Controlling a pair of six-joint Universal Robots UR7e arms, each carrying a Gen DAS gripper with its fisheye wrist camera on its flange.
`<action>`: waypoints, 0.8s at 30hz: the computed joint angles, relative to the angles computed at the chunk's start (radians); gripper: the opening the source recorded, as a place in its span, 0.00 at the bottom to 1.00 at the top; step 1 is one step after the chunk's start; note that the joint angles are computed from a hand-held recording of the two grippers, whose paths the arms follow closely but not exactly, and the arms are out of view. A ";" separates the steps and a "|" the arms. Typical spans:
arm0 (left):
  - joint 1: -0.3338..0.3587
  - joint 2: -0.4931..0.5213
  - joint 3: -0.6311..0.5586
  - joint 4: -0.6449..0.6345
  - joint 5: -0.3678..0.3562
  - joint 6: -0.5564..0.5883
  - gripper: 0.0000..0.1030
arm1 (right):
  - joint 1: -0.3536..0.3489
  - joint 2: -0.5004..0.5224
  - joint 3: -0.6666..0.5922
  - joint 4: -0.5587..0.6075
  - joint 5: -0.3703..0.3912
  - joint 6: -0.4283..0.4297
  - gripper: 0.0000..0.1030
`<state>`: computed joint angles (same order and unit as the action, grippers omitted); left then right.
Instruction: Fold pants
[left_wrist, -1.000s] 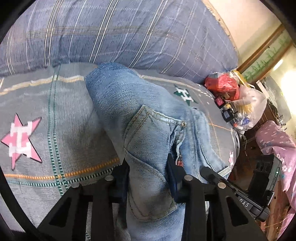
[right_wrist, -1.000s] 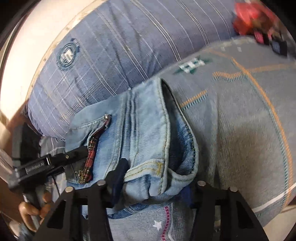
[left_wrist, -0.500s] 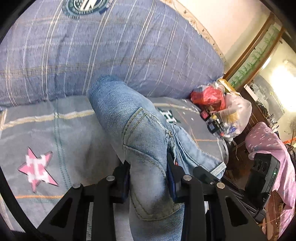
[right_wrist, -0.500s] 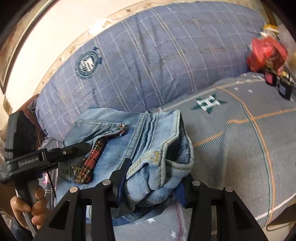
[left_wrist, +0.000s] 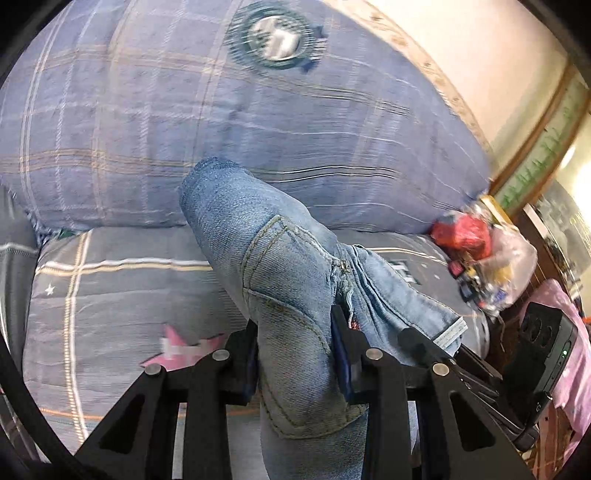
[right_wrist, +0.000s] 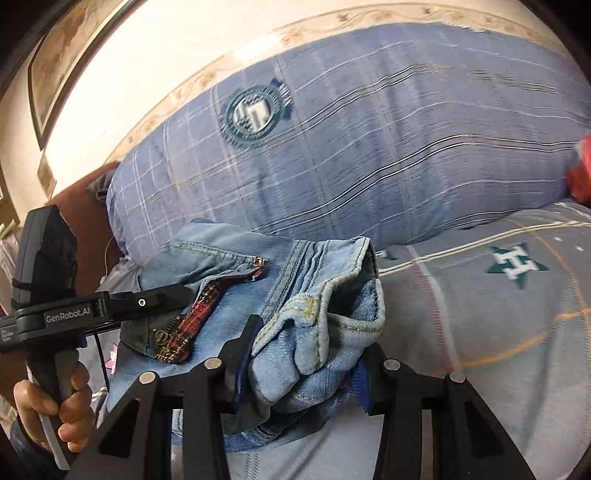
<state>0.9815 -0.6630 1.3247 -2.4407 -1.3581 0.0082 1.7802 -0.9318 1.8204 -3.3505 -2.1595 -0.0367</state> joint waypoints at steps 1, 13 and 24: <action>0.015 0.008 -0.012 0.007 0.001 -0.002 0.34 | -0.004 0.025 -0.024 0.006 0.005 -0.009 0.45; 0.194 0.082 -0.062 0.049 -0.094 -0.023 0.51 | -0.089 0.172 -0.051 0.007 0.059 -0.047 0.55; 0.115 -0.038 0.099 -0.045 0.078 0.070 0.51 | -0.101 0.102 -0.005 0.035 0.117 0.072 0.60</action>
